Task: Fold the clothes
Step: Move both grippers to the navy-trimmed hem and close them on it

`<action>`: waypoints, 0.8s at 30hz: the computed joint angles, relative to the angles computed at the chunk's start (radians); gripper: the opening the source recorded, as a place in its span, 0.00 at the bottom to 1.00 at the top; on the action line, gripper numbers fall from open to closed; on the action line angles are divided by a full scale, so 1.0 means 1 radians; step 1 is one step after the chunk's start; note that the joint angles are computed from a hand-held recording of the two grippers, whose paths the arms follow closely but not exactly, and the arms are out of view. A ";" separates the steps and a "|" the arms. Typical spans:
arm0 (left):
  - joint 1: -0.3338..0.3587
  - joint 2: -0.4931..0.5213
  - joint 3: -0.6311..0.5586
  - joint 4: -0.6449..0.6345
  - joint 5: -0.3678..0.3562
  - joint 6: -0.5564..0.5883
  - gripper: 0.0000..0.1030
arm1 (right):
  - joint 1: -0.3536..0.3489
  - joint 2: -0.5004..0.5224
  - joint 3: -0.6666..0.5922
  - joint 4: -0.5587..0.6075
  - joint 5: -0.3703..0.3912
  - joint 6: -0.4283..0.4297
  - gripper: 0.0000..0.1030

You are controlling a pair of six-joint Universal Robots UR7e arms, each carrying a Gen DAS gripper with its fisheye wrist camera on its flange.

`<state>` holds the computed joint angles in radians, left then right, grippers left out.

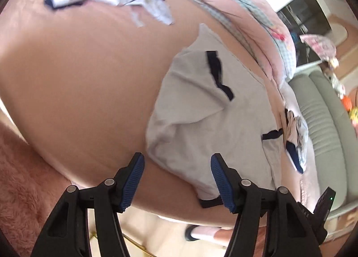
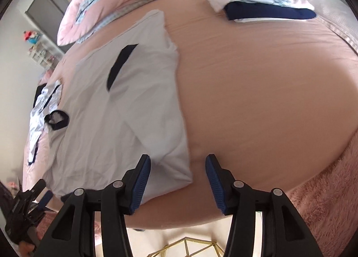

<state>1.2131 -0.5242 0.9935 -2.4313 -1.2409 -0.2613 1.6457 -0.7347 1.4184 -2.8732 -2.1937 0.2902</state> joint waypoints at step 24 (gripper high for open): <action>-0.003 -0.006 0.090 -0.077 -0.129 -0.010 0.25 | -0.014 0.045 0.032 -0.150 0.130 -0.081 0.19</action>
<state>1.2101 -0.5307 1.0835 -2.5087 -1.3696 -0.2712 1.6318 -0.6894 1.4501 -3.0234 -2.0636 0.2089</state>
